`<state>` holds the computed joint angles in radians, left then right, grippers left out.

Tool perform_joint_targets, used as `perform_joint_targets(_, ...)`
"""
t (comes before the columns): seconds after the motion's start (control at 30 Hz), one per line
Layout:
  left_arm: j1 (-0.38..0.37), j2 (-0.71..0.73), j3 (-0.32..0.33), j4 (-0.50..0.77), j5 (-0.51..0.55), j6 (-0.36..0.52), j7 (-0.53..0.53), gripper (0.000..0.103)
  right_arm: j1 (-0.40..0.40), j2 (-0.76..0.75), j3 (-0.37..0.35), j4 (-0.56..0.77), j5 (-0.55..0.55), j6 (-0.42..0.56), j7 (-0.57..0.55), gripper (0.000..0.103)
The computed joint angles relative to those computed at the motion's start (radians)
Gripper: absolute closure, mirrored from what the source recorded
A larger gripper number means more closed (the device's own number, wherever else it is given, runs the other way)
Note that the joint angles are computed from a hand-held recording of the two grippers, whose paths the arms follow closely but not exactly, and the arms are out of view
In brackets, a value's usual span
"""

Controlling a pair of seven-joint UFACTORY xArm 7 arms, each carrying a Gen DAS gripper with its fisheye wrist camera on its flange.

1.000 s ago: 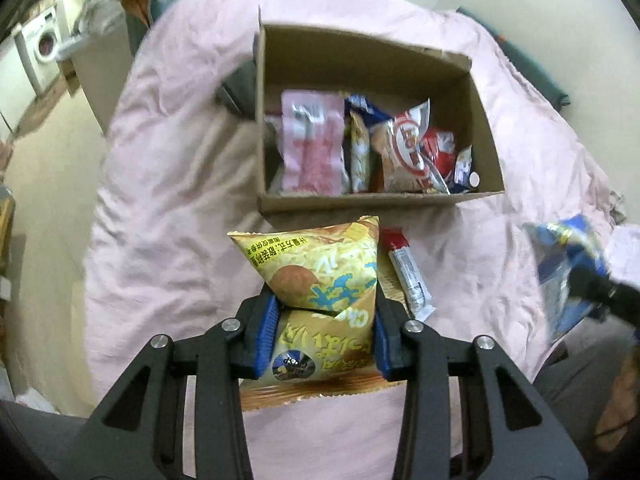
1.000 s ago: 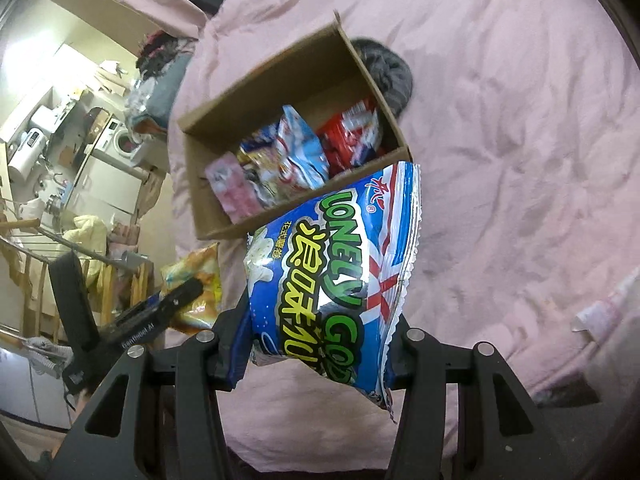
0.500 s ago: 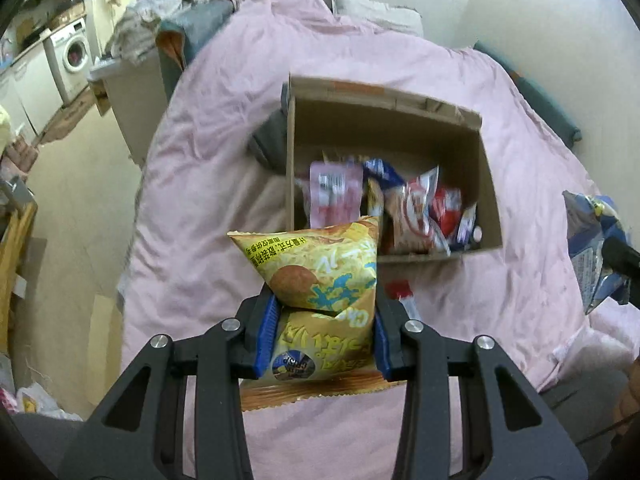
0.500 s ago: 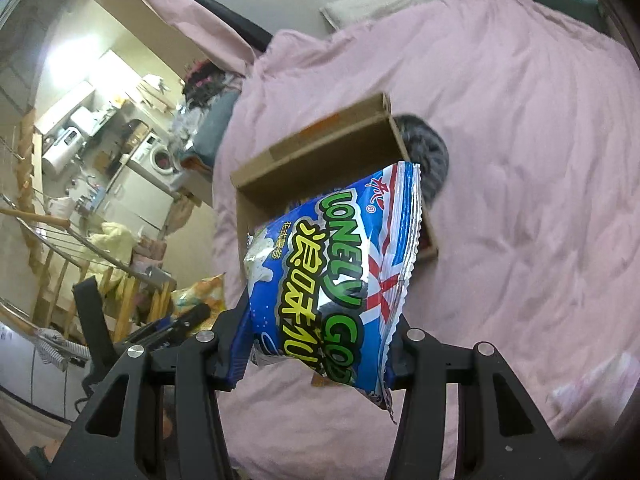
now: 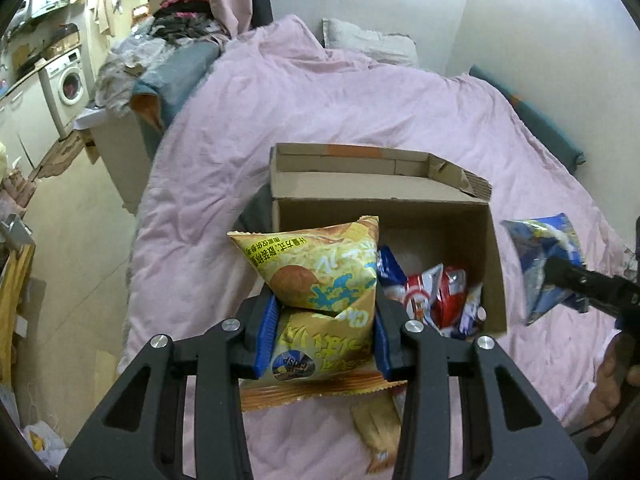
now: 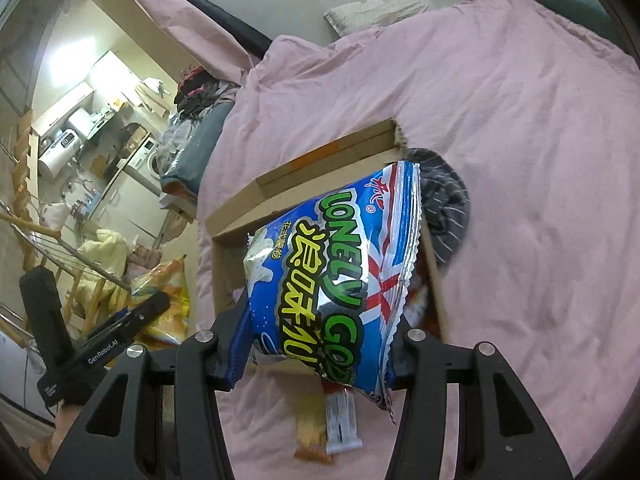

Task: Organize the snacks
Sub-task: 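Carry both bags over the box and lower them inside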

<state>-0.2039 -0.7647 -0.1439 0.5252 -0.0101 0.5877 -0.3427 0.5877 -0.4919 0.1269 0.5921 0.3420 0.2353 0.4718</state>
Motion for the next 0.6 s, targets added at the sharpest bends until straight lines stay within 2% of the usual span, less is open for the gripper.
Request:
perform_joint_targets(0.17, 0.011, 0.146, -0.013, 0.041, 0.017, -0.091, -0.001, 0.067, 0.128, 0.171, -0.13, 0.077, 0.163, -0.069, -0.16, 0.05)
perform_joint_targets(0.3, 0.013, 0.228, -0.006, 0.046, 0.023, -0.173, -0.005, 0.067, 0.156, 0.248, -0.152, 0.115, 0.296, -0.096, -0.29, 0.05)
perform_joint_targets(0.37, 0.015, 0.245, -0.006, 0.032, 0.033, -0.215, -0.002, 0.067, 0.152, 0.268, -0.138, 0.117, 0.336, -0.11, -0.329, 0.049)
perform_joint_targets(0.43, 0.032, 0.256, -0.025, 0.025, 0.059, -0.217, -0.016, 0.067, 0.155, 0.285, -0.138, 0.121, 0.398, -0.109, -0.379, 0.048)
perform_joint_targets(0.5, 0.006, 0.261, -0.005, 0.021, 0.047, -0.22, 0.005, 0.067, 0.15, 0.3, -0.134, 0.129, 0.459, -0.107, -0.417, 0.047)
perform_joint_targets(0.6, 0.005, 0.263, -0.011, 0.021, 0.053, -0.225, 0.005, 0.067, 0.134, 0.325, -0.125, 0.149, 0.535, -0.08, -0.474, 0.047)
